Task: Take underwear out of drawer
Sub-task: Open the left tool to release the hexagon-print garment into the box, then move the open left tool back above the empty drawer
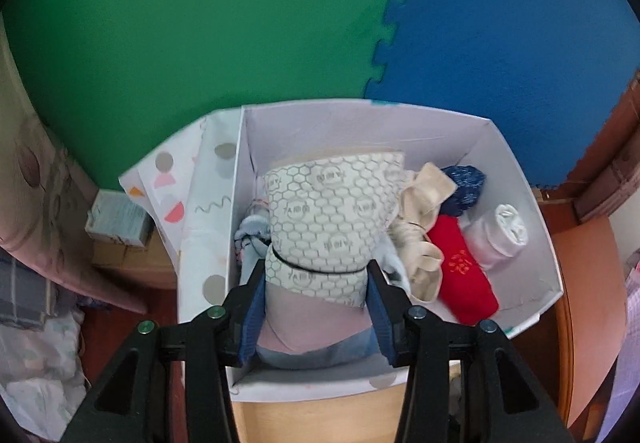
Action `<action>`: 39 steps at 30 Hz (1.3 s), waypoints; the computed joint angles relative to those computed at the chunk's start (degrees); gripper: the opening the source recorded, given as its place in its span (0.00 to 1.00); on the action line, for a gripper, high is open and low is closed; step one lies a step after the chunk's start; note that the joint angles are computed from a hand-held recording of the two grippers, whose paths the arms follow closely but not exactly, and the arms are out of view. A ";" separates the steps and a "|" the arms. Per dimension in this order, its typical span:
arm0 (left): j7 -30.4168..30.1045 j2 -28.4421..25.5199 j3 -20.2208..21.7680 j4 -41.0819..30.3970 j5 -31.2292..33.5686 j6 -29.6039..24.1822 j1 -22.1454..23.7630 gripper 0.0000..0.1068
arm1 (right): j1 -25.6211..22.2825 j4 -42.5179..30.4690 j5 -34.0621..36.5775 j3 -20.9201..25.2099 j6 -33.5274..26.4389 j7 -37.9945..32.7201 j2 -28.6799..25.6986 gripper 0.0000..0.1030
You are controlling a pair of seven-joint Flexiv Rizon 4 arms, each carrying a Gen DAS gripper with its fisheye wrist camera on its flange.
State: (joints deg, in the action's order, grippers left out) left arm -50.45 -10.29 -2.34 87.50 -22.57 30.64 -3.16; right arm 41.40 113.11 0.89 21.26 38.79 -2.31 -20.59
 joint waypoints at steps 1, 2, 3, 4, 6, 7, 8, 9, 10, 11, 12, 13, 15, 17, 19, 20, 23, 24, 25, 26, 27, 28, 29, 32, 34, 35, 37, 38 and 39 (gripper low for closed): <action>-0.45 -0.41 -0.03 0.12 -0.38 0.08 0.02 0.45 | 0.03 -0.02 -0.03 0.00 -0.03 0.00 0.01 0.41; -0.76 -0.50 -0.02 0.56 -0.64 0.66 -0.02 0.47 | 0.02 0.02 -0.01 -0.01 0.01 0.01 0.02 0.41; -0.90 -0.38 -0.02 1.21 -1.08 1.67 -0.07 0.48 | 0.01 0.01 0.03 -0.03 0.03 0.06 0.02 0.41; -1.08 -0.13 0.00 2.04 -1.44 3.10 -0.21 0.50 | 0.06 -0.15 0.02 -0.05 -0.05 0.20 -0.02 0.41; -1.96 0.06 0.07 2.46 -0.36 4.65 -0.58 0.53 | 0.09 -0.20 0.00 -0.05 -0.12 0.27 0.00 0.41; -2.02 0.20 0.08 2.51 0.28 4.86 -0.70 0.54 | 0.09 -0.18 0.00 -0.06 -0.13 0.33 0.03 0.40; -2.08 0.35 0.05 2.40 0.66 4.68 -0.76 0.54 | 0.12 -0.15 0.02 -0.05 -0.10 0.45 0.06 0.40; -2.01 0.58 0.06 2.38 0.95 4.55 -0.79 0.54 | 0.10 -0.07 0.02 -0.08 0.01 0.56 0.10 0.40; -1.91 0.89 0.12 2.45 1.24 4.45 -0.80 0.54 | 0.13 -0.12 0.01 -0.08 0.04 0.65 0.08 0.40; -1.92 1.29 0.20 2.58 1.40 4.32 -0.81 0.54 | 0.10 -0.02 0.05 -0.05 0.13 0.65 0.18 0.40; -1.48 1.79 0.27 2.88 1.17 4.21 -0.71 0.54 | 0.07 0.08 0.08 -0.04 0.31 0.67 0.25 0.40; -1.00 2.22 0.32 3.13 0.91 4.12 -0.65 0.54 | -0.02 0.32 0.19 -0.03 0.68 0.71 0.40 0.40; 0.64 3.13 0.49 3.84 0.13 4.08 -0.43 0.55 | -0.29 0.86 0.55 0.05 1.46 0.56 0.67 0.40; 1.37 3.60 0.69 4.01 -0.06 3.43 -0.25 0.55 | -0.56 1.67 0.89 0.07 2.64 0.55 0.97 0.40; 2.21 4.03 0.92 4.14 -0.92 2.24 0.12 0.55 | -0.82 2.49 1.39 0.04 4.37 1.05 1.32 0.40; 2.52 4.27 1.05 4.29 -1.29 2.11 0.26 0.55 | -0.99 2.94 1.67 0.10 5.10 1.20 1.53 0.39; 3.71 5.42 1.51 5.13 -2.50 1.79 0.65 0.55 | -1.70 3.70 2.82 0.26 6.64 1.17 1.91 0.38; 4.34 5.90 1.74 5.52 -3.12 1.50 0.87 0.55 | -1.93 3.90 3.25 0.31 7.09 1.18 1.99 0.38; 5.19 6.51 1.99 6.13 -4.04 1.28 1.08 0.55 | -2.21 3.98 3.66 0.37 7.39 0.93 2.01 0.38; 6.46 7.52 2.39 7.28 -5.15 1.33 1.31 0.55 | -2.43 4.20 3.95 0.43 7.58 0.71 2.16 0.38; 7.09 8.26 2.66 8.08 -5.54 1.46 1.37 0.55 | -2.68 4.17 4.27 0.49 7.48 0.29 2.17 0.37; 8.02 9.13 3.03 9.13 -5.97 1.60 1.45 0.55 | -2.82 4.13 4.41 0.51 7.41 -0.02 2.13 0.37; 9.02 10.14 3.45 10.40 -6.30 1.76 1.52 0.55 | -2.91 4.04 4.51 0.45 7.38 -0.15 2.08 0.37; 11.26 13.32 4.86 14.87 -6.40 2.42 1.65 0.55 | -3.28 4.01 4.53 0.15 7.41 -0.47 2.28 0.35; 11.94 15.25 5.75 17.76 -5.97 2.10 1.79 0.55 | -3.20 3.96 3.56 -0.17 6.94 -0.42 2.53 0.35; 12.29 16.26 6.23 19.47 -5.68 2.08 1.87 0.55 | -3.20 3.54 3.00 -0.31 6.03 -0.75 2.48 0.34; 12.39 18.31 7.00 23.14 -5.32 3.19 1.93 0.55 | -3.12 3.04 1.95 -0.58 4.59 -0.99 2.60 0.34; 12.93 19.74 7.58 26.03 -5.17 4.52 1.87 0.55 | -3.00 2.63 1.50 -0.70 4.07 -0.87 2.61 0.34; 13.00 20.72 7.94 28.03 -4.82 5.31 1.92 0.55 | -2.97 2.57 1.20 -0.80 4.09 -0.78 2.71 0.34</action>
